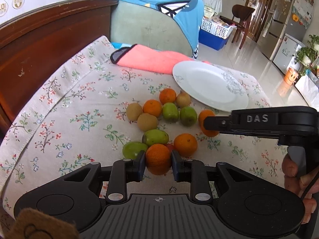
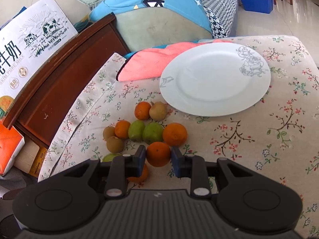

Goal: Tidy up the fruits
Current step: 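Carry both oranges onto the white plate and open both tools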

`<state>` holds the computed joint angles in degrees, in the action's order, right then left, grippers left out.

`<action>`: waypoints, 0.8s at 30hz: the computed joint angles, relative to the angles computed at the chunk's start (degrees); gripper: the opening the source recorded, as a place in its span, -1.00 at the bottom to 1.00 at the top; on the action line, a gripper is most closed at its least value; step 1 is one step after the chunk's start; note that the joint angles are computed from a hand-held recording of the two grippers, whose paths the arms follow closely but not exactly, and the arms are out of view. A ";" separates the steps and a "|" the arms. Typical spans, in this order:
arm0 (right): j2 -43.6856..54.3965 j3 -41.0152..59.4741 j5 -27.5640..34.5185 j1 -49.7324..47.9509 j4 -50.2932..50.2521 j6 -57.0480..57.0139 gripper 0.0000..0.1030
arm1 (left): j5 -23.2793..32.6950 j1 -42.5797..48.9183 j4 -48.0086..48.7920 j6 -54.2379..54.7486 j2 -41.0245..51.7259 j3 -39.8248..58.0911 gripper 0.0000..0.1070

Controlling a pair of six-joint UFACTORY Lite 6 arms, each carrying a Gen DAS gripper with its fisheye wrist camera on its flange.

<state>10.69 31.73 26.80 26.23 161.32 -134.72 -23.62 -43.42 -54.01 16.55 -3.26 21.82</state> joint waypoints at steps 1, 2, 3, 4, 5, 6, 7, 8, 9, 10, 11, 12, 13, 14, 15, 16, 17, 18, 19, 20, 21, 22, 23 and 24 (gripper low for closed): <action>-0.84 -0.34 -0.22 -0.22 -0.70 0.43 -0.45 | 0.33 0.36 -0.09 -0.10 -0.51 -0.01 -0.55; -1.70 -0.61 -0.55 -0.53 -1.72 1.12 -0.45 | 0.63 0.67 -0.23 -0.13 -0.97 0.01 -0.55; -2.42 -0.70 -0.98 -0.85 -2.89 1.96 -0.45 | 0.83 0.88 -0.77 0.29 -1.21 0.23 -0.55; -3.09 -0.73 -1.43 -1.27 -4.42 3.13 -0.45 | 0.90 0.87 -2.03 1.47 -1.38 0.60 -0.55; -3.70 -0.71 -1.81 -1.80 -6.28 4.60 -0.45 | 0.90 0.82 -3.30 2.80 -1.39 1.09 -0.55; -4.33 -0.65 -2.16 -2.43 -8.50 6.43 -0.45 | 0.88 0.74 -4.50 4.17 -1.42 1.67 -0.55; -4.77 -0.42 -2.47 -3.00 -10.59 8.24 -0.45 | 0.97 0.76 -4.97 4.91 -1.35 2.32 -0.55; -5.24 -0.24 -2.69 -3.67 -12.81 9.96 -0.45 | 1.27 1.00 -4.89 5.31 -1.29 3.02 -0.55; -5.57 0.21 -3.07 -4.51 -15.43 11.82 -0.45 | 1.61 1.34 -4.55 5.49 -1.13 3.76 -0.55; -5.92 0.60 -3.55 -5.18 -17.57 13.29 -0.45 | 1.89 1.68 -4.26 5.66 -0.77 4.62 -0.55; -6.26 0.96 -3.96 -5.97 -19.86 14.73 -0.45 | 2.17 2.00 -4.04 5.72 -0.32 5.56 -0.55; -6.38 1.56 -4.50 -6.68 -21.89 15.84 -0.45 | 2.57 2.47 -3.03 4.96 0.24 6.52 -0.55; -6.41 2.25 -5.11 -7.31 -23.24 16.19 -0.45 | 3.06 2.95 -1.55 3.54 0.84 7.41 -0.54; -6.43 2.91 -5.77 -7.90 -23.97 15.83 -0.45 | 3.67 3.58 0.68 1.35 1.57 8.35 -0.54; -6.28 3.52 -6.30 -8.48 -24.26 15.22 -0.45 | 4.14 4.08 2.86 -0.87 2.55 9.39 -0.54; -5.81 4.28 -6.65 -9.24 -24.99 15.25 -0.45 | 4.53 4.55 4.86 -2.78 3.67 10.52 -0.54; -5.23 4.99 -6.81 -10.16 -26.07 15.82 -0.45 | 4.90 4.99 6.50 -4.17 4.96 11.82 -0.54; -4.58 5.63 -6.86 -11.06 -27.16 16.43 -0.45 | 5.20 5.38 7.91 -5.26 6.35 13.21 -0.54; -3.81 6.37 -7.00 -11.80 -28.17 17.05 -0.45 | 5.46 5.69 8.99 -5.97 7.73 14.59 -0.54; -2.92 7.10 -6.93 -12.66 -29.42 17.88 -0.45 | 5.77 6.01 9.90 -6.44 9.04 16.02 -0.54; -2.05 7.80 -6.78 -13.38 -30.58 18.99 -0.45 | 6.11 6.36 11.06 -7.11 10.49 17.58 -0.55; -1.11 8.49 -6.41 -14.18 -32.14 20.83 -0.45 | 6.45 6.68 12.40 -8.00 11.85 18.99 -0.54; -0.11 9.28 -5.98 -15.03 -34.05 23.15 -0.45 | 6.89 6.96 13.48 -8.58 13.22 20.52 -0.54; 0.76 9.96 -5.68 -15.78 -35.54 25.04 -0.45 | 7.31 7.13 14.34 -8.88 14.68 22.17 -0.54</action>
